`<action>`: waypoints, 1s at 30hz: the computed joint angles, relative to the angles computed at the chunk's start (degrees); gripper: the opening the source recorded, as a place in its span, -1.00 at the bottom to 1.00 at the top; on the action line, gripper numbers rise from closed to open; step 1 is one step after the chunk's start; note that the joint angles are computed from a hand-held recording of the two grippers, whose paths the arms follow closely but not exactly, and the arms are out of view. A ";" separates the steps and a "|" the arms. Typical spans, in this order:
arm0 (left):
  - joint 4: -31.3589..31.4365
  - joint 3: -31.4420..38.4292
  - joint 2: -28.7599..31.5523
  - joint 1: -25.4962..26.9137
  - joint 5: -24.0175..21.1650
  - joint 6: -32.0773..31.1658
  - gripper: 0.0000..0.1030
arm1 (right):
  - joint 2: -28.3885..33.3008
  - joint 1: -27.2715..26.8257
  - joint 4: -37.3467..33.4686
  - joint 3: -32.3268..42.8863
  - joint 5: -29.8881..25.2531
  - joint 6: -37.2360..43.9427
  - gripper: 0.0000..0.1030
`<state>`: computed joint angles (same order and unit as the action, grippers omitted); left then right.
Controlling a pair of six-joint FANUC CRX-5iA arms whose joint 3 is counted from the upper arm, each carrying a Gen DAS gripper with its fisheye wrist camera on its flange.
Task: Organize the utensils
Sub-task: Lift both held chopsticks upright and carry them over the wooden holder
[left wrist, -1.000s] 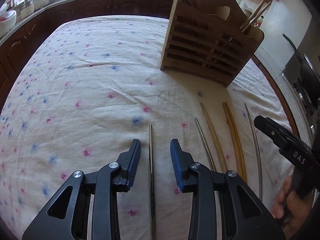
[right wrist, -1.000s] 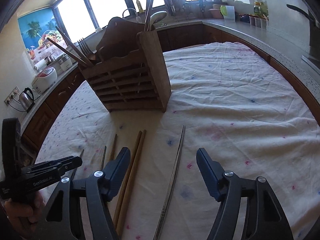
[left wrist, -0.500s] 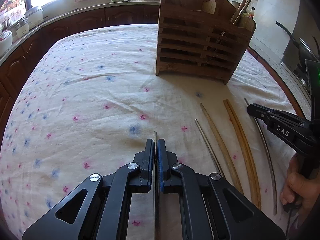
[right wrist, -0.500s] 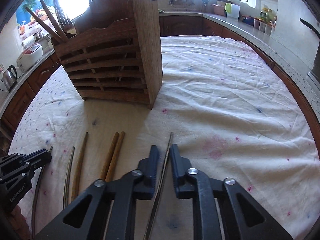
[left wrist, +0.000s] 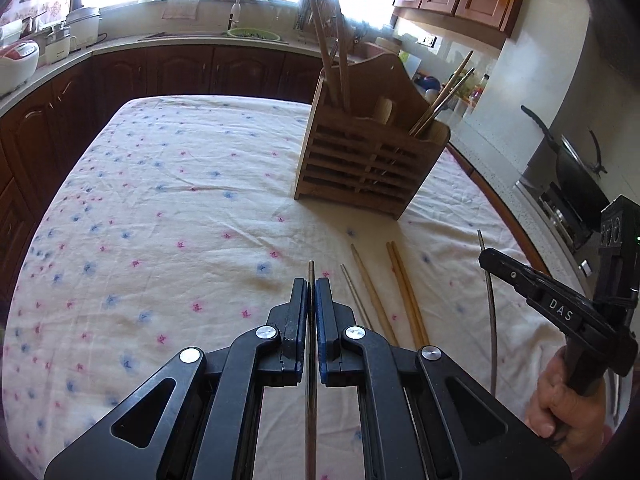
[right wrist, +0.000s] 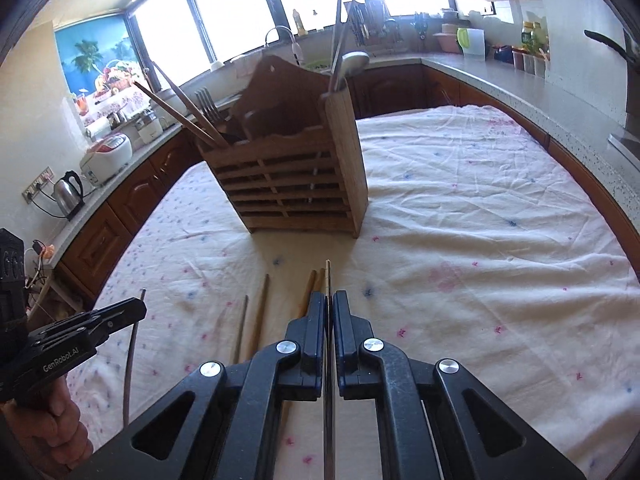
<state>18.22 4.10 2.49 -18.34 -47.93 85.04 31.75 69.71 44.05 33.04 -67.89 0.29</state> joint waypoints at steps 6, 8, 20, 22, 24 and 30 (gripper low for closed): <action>3.98 -3.48 -4.73 0.90 2.27 -3.41 -0.93 | -2.64 2.21 6.83 -2.96 1.48 -3.31 -0.91; 5.22 -4.09 -5.85 1.06 2.79 -4.43 -0.93 | -3.38 2.71 8.46 -3.69 1.70 -3.95 -0.91; 8.78 -4.44 -8.68 1.31 5.90 -8.22 -0.93 | -6.44 4.32 17.91 -6.28 1.22 -6.89 -0.91; 9.02 -4.27 -8.65 1.25 6.27 -8.51 -0.93 | -6.67 4.19 18.48 -6.56 1.33 -7.19 -0.91; 8.81 -3.81 -8.49 0.99 6.67 -8.31 -0.93 | -6.81 4.11 18.80 -6.71 1.39 -7.36 -0.91; 8.54 -2.19 -7.58 0.55 7.57 -8.45 -0.93 | -7.13 3.64 19.16 -6.98 2.10 -7.33 -0.91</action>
<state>26.76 1.91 -5.09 -17.79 -40.36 76.59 24.62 73.35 63.21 26.06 -65.79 -7.04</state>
